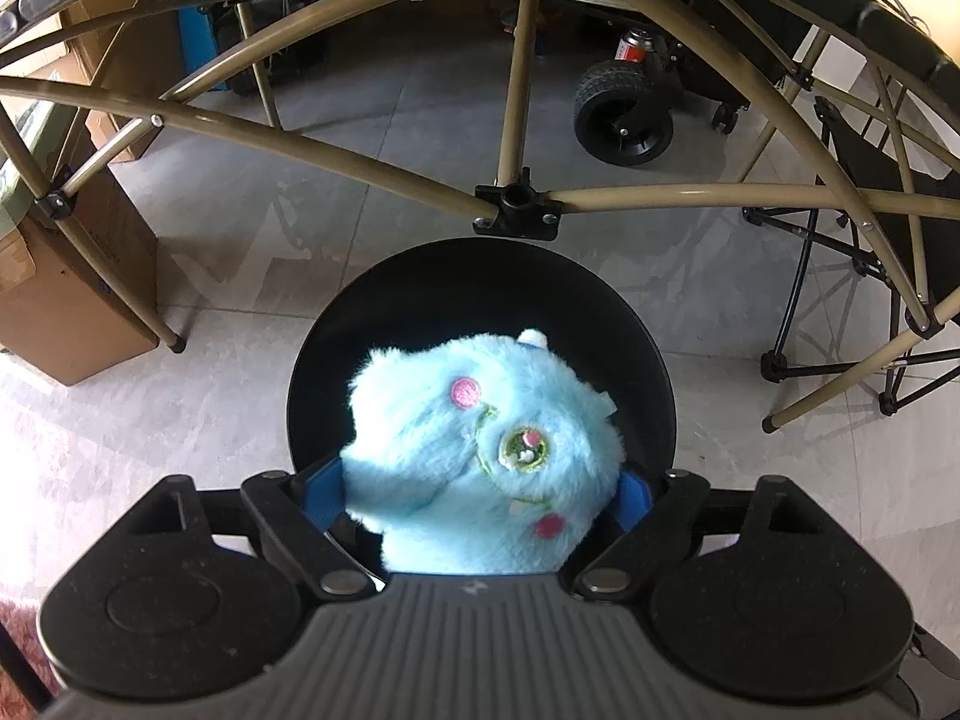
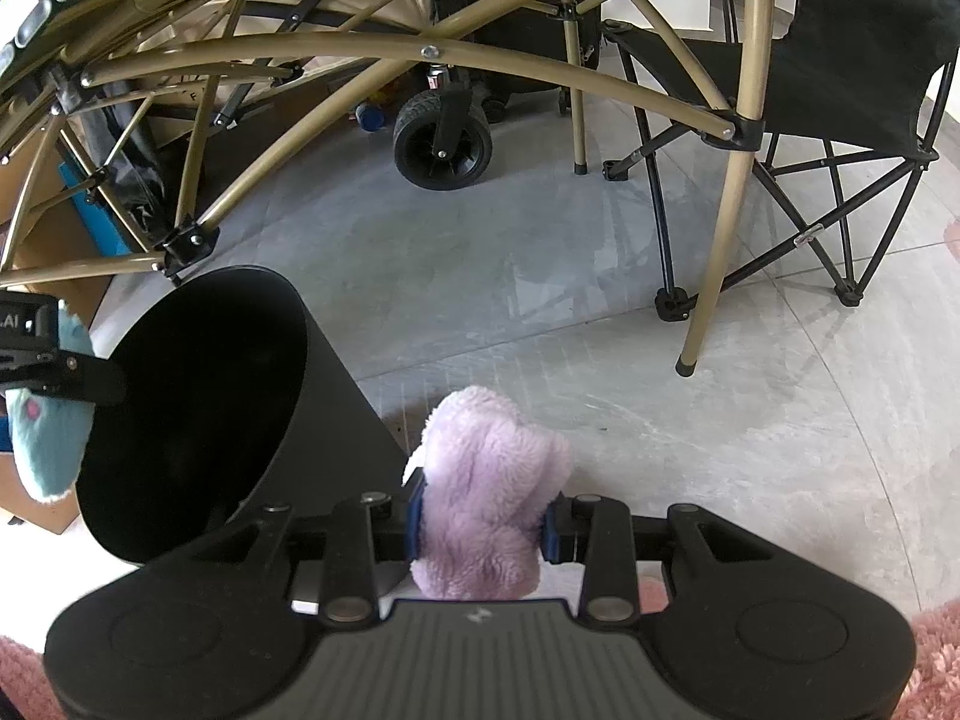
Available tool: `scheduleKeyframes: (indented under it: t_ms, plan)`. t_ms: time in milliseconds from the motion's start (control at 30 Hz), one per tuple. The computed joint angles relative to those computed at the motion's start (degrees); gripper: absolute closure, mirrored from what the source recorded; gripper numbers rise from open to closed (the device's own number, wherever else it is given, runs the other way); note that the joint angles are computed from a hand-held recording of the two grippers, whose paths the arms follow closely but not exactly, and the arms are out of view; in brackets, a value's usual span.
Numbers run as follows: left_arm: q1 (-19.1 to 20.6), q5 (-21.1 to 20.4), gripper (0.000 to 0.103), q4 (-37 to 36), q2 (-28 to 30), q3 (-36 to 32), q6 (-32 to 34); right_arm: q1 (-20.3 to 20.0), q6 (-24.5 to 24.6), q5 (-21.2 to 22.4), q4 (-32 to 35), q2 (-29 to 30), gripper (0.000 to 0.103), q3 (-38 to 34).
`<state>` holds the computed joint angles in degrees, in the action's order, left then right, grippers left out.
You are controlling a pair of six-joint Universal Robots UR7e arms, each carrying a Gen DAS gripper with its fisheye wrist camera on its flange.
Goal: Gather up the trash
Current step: 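Open the left gripper over the bin to drop the blue plush, then move the right gripper over the bin and open it to drop the headband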
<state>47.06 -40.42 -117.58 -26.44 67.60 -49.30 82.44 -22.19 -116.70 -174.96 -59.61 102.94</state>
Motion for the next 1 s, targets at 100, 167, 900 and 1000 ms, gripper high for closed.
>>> scheduleKeyframes:
  t_ms: [100, 167, 900, 1000]
  plan:
    - [-0.1, 0.6, 0.0, -0.2, -0.1, 0.2, -0.5, 0.0, 0.1, 0.1, 0.2, 0.0, 0.069, -0.1]
    - [-0.2, 0.7, 0.0, -1.3, -0.2, 0.5, 0.2, -0.1, 0.1, 0.1, 0.2, 0.0, 0.069, -0.1]
    - [-0.4, 0.4, 0.0, -2.0, -0.9, 1.8, 1.9, 0.2, -0.3, 0.6, -0.4, -0.9, 0.069, 0.8]
    - [-0.4, 0.4, 0.0, -2.5, -1.6, 2.7, 2.3, 0.4, -0.5, 0.7, -0.6, -1.1, 0.069, 1.1]
